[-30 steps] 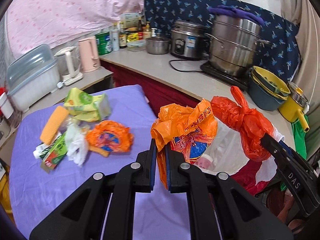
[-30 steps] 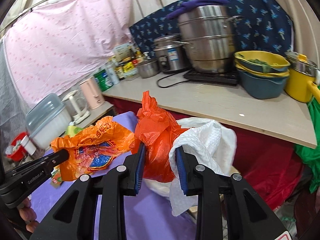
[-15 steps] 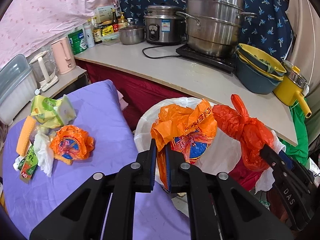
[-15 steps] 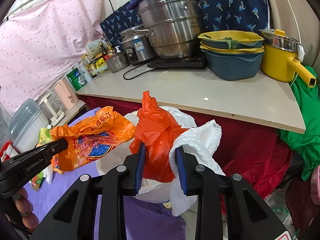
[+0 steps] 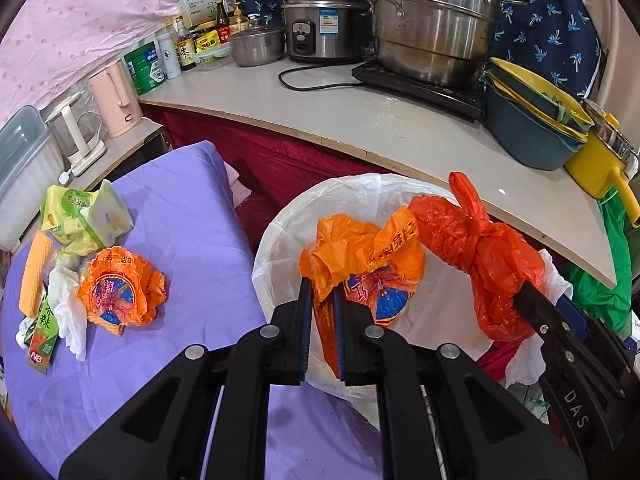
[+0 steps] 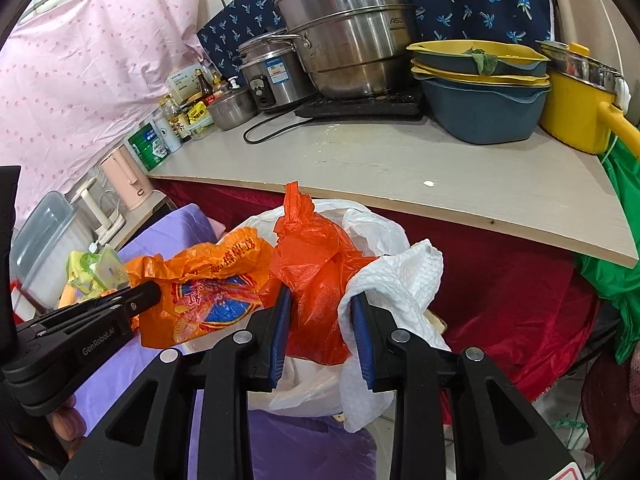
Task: Collect trash
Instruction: 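Carry both bags over the white bin and open both grippers, then withdraw both grippers back over the table, right still holding paper towel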
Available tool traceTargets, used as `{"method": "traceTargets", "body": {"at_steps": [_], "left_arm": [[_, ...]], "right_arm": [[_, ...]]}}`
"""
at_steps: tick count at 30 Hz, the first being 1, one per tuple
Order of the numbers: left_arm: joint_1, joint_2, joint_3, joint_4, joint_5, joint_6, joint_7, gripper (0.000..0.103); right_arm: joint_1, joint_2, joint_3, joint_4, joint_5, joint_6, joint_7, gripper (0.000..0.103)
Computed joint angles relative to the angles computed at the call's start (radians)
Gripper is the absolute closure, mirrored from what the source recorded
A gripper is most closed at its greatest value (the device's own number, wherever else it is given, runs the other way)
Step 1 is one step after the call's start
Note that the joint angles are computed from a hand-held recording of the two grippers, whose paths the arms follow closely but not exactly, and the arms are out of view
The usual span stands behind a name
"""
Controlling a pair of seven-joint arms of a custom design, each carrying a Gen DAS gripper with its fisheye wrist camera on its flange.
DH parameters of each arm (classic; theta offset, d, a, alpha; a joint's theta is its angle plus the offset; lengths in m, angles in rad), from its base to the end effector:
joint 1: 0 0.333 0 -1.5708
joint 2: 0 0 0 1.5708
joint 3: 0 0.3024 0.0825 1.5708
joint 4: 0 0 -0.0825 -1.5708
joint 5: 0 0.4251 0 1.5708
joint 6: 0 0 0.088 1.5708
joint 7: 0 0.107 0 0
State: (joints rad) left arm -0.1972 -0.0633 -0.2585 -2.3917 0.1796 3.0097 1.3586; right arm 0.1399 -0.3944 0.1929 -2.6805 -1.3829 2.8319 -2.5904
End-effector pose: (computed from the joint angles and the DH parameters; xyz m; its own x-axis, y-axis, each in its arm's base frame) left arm 0.5003 -0.2602 0.3779 -0.4021 -0.9155 -0.0129 -0.7073 0.3196 -0.6305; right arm 0.4005 0.1859 0.3435 -0.3773 -0.8840 -0.2759 -0.5403 0.4521 -0.7097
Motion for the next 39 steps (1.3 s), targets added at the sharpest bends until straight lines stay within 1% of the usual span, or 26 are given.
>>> {"method": "traceTargets", "body": {"at_steps": [1, 2, 3, 4, 5, 6, 7, 9, 11, 14, 19, 23, 32, 39], "left_arm": [[0.003, 0.004, -0.001, 0.005, 0.009, -0.002, -0.008, 0.087], [0.011, 0.005, -0.005, 0.006, 0.043, 0.001, -0.038, 0.08], [0.017, 0.005, -0.007, 0.008, 0.071, 0.002, -0.063, 0.076], [0.019, 0.003, -0.005, 0.006, 0.081, 0.009, -0.073, 0.069], [0.02, 0.001, -0.005, 0.004, 0.087, 0.012, -0.079, 0.064], [0.023, -0.003, -0.005, 0.001, 0.095, 0.016, -0.087, 0.063], [0.025, -0.006, -0.004, -0.002, 0.099, 0.02, -0.091, 0.058], [0.041, -0.014, -0.012, -0.007, 0.137, 0.025, -0.129, 0.053], [0.046, -0.021, -0.012, -0.011, 0.139, 0.026, -0.13, 0.051], [0.053, -0.033, -0.014, -0.022, 0.13, 0.031, -0.124, 0.047], [0.058, -0.064, -0.014, -0.05, 0.074, 0.045, -0.082, 0.045], [0.062, -0.092, -0.014, -0.073, 0.015, 0.05, -0.037, 0.045], [0.077, -0.162, -0.006, -0.13, -0.117, 0.065, 0.056, 0.044], [0.074, -0.208, 0.032, -0.166, -0.223, 0.068, 0.142, 0.044]], "right_arm": [[-0.002, 0.01, 0.0, 0.009, -0.006, 0.005, 0.004, 0.073], [-0.003, 0.017, -0.002, 0.016, -0.012, 0.009, 0.007, 0.07], [-0.003, 0.025, -0.003, 0.023, -0.016, 0.011, 0.009, 0.068], [-0.002, 0.031, -0.004, 0.03, -0.021, 0.012, 0.014, 0.067], [-0.002, 0.038, -0.005, 0.037, -0.029, 0.016, 0.018, 0.067], [0.0, 0.043, -0.008, 0.042, -0.036, 0.019, 0.018, 0.066], [0.002, 0.045, -0.01, 0.046, -0.038, 0.017, 0.016, 0.065], [0.01, 0.047, -0.01, 0.053, -0.038, 0.008, 0.012, 0.064], [0.015, 0.042, -0.011, 0.054, -0.04, 0.004, 0.02, 0.061], [0.023, 0.029, -0.009, 0.05, -0.04, -0.002, 0.028, 0.06], [0.035, 0.005, 0.0, 0.042, -0.01, -0.017, 0.008, 0.058], [0.042, -0.012, 0.016, 0.043, 0.015, -0.032, -0.014, 0.054], [0.064, -0.023, 0.053, 0.069, 0.056, -0.061, -0.054, 0.053], [0.094, 0.008, 0.071, 0.114, 0.083, -0.079, -0.096, 0.053]]}}
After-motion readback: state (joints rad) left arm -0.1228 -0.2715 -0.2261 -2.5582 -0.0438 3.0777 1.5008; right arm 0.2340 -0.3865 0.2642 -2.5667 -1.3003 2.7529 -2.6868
